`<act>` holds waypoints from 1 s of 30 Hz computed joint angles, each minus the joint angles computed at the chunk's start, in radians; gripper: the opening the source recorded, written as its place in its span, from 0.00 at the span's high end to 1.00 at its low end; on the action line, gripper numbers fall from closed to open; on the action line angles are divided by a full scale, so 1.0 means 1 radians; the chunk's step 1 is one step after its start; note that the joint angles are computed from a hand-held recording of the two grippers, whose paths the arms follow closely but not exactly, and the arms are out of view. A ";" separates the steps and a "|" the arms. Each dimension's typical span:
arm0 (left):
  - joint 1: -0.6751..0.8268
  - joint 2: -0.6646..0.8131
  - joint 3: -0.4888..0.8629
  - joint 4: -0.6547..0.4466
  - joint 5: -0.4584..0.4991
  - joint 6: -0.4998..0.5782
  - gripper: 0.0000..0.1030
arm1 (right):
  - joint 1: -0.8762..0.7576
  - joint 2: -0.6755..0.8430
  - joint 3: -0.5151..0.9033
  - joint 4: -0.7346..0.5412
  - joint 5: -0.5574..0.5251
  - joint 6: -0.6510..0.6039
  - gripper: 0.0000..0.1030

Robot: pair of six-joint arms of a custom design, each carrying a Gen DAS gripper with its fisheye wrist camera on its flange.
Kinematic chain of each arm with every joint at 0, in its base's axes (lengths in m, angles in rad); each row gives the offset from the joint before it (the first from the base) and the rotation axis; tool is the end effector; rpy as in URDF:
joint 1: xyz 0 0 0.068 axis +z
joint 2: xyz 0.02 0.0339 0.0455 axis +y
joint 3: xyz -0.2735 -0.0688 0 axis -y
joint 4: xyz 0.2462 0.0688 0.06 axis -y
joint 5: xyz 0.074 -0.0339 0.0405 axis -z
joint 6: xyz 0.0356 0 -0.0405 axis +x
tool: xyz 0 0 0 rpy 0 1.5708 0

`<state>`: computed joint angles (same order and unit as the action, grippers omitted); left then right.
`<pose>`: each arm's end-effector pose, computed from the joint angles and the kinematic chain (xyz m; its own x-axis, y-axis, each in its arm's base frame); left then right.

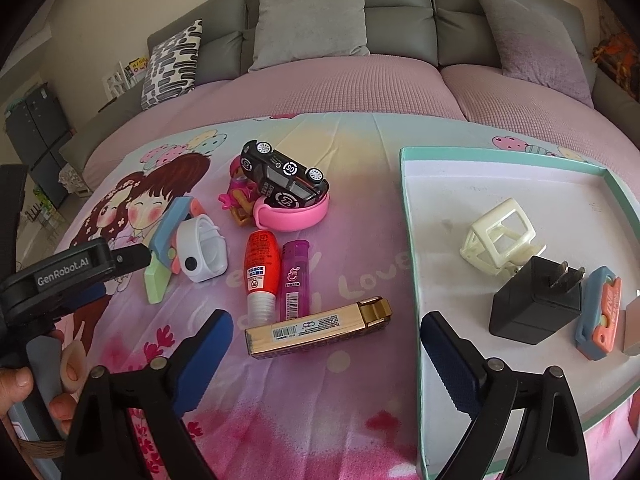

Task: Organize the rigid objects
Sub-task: 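Grasp the blue-green popsicle toy with the left gripper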

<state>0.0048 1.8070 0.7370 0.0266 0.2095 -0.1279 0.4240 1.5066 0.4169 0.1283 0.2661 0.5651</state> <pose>0.3096 -0.0059 0.0982 -0.8698 -0.1289 -0.4762 -0.0111 0.9701 -0.2424 0.2149 0.0867 0.1071 -0.7703 0.2192 -0.5989 0.1809 0.9756 0.1244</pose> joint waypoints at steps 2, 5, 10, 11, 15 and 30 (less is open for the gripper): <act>-0.008 0.008 0.003 0.011 0.005 0.007 0.10 | 0.008 0.005 0.005 -0.006 0.013 -0.004 0.07; -0.031 0.018 0.008 0.029 -0.012 0.020 0.10 | 0.003 -0.017 -0.006 -0.005 0.008 -0.006 0.09; -0.053 0.067 0.035 0.064 0.010 0.028 0.12 | 0.019 -0.058 -0.016 -0.016 0.032 -0.036 0.09; -0.056 0.078 0.042 0.065 0.014 0.032 0.13 | 0.021 -0.060 -0.016 -0.016 0.033 -0.041 0.09; -0.073 0.113 0.060 0.071 -0.001 0.037 0.29 | 0.022 -0.048 -0.008 -0.015 0.030 -0.046 0.09; -0.100 0.118 0.041 0.151 0.060 0.073 0.76 | 0.007 -0.079 -0.042 0.033 -0.003 -0.080 0.11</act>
<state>-0.0954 1.9254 0.7781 0.1774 0.2690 -0.0553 0.4310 1.4274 0.3754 0.1614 0.2627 0.4851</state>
